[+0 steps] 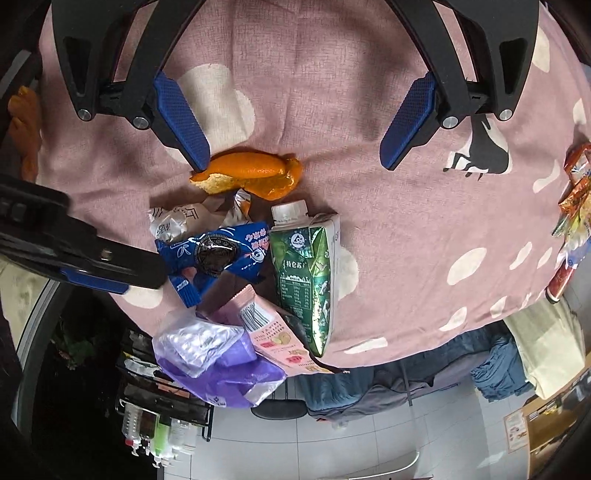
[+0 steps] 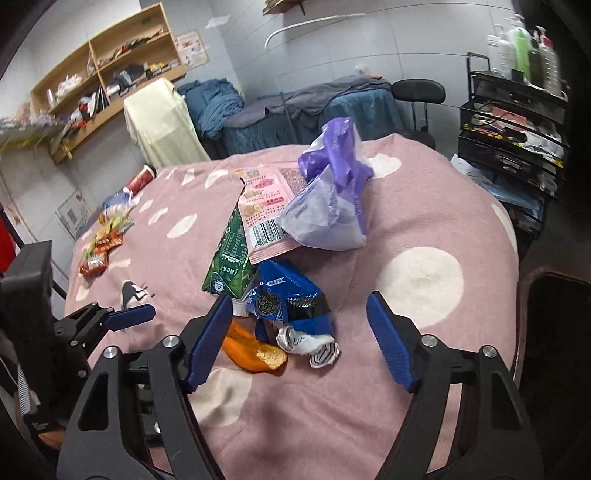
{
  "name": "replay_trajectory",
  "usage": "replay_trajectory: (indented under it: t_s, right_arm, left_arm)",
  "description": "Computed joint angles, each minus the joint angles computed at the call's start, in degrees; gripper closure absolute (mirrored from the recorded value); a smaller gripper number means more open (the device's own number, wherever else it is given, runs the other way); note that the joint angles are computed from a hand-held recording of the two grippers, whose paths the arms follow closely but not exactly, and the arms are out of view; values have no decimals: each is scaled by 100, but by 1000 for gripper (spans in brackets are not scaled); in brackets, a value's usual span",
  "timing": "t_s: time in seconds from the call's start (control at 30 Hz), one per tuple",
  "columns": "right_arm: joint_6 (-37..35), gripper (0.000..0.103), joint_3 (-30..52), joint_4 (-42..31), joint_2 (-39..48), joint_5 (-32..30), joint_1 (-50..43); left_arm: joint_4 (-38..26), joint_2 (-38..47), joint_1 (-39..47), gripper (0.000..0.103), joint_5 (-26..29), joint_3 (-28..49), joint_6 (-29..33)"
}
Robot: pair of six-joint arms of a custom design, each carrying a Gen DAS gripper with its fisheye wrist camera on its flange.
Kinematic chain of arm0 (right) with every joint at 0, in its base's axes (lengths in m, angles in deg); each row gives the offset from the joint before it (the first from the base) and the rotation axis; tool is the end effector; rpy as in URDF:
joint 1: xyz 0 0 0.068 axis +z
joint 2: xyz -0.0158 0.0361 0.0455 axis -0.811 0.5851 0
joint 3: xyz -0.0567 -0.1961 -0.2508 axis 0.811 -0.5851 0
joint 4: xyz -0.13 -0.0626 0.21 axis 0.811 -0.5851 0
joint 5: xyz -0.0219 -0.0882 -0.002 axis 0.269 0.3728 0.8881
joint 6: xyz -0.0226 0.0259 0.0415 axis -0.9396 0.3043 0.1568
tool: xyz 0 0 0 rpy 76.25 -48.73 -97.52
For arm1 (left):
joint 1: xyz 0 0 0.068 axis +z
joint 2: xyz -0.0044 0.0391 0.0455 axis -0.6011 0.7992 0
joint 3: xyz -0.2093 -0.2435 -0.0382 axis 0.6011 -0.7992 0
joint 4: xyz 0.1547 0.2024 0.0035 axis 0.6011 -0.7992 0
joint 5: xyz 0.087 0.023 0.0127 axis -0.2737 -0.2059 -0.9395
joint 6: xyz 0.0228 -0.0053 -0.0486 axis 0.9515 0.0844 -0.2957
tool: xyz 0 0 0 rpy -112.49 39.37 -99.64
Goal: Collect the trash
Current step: 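Move both tools back over the trash on the bed, then grasp the blue snack wrapper with the right gripper and lift it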
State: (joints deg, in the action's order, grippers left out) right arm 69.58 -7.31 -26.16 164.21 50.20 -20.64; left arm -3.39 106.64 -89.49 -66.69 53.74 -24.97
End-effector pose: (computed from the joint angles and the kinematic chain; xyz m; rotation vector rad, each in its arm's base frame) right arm 0.3009 0.2142 0.1421 -0.7987 2.2778 0.7137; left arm 0.1677 -0.1842 0.1317 -0.3217 2.4569 0.1833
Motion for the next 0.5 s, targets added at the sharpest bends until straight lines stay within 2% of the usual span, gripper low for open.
replay_trajectory:
  t_s: [0.2, 0.3, 0.33, 0.4, 0.5]
  right_arm:
    - [-126, 45, 640, -584, 364, 167, 161]
    - [-313, 64, 909, -924, 515, 208, 263]
    - [-362, 66, 925, -956, 528, 255, 281]
    - [-404, 78, 855, -881, 481, 245, 291]
    - [-445, 79, 564, -519, 313, 255, 281]
  left_arm:
    - [191, 98, 156, 11, 261, -14, 182]
    - [279, 126, 259, 11, 386, -32, 261]
    - [282, 153, 288, 11, 413, -24, 295]
    - [279, 201, 332, 11, 471, 12, 371]
    - [271, 259, 364, 11, 532, 63, 491]
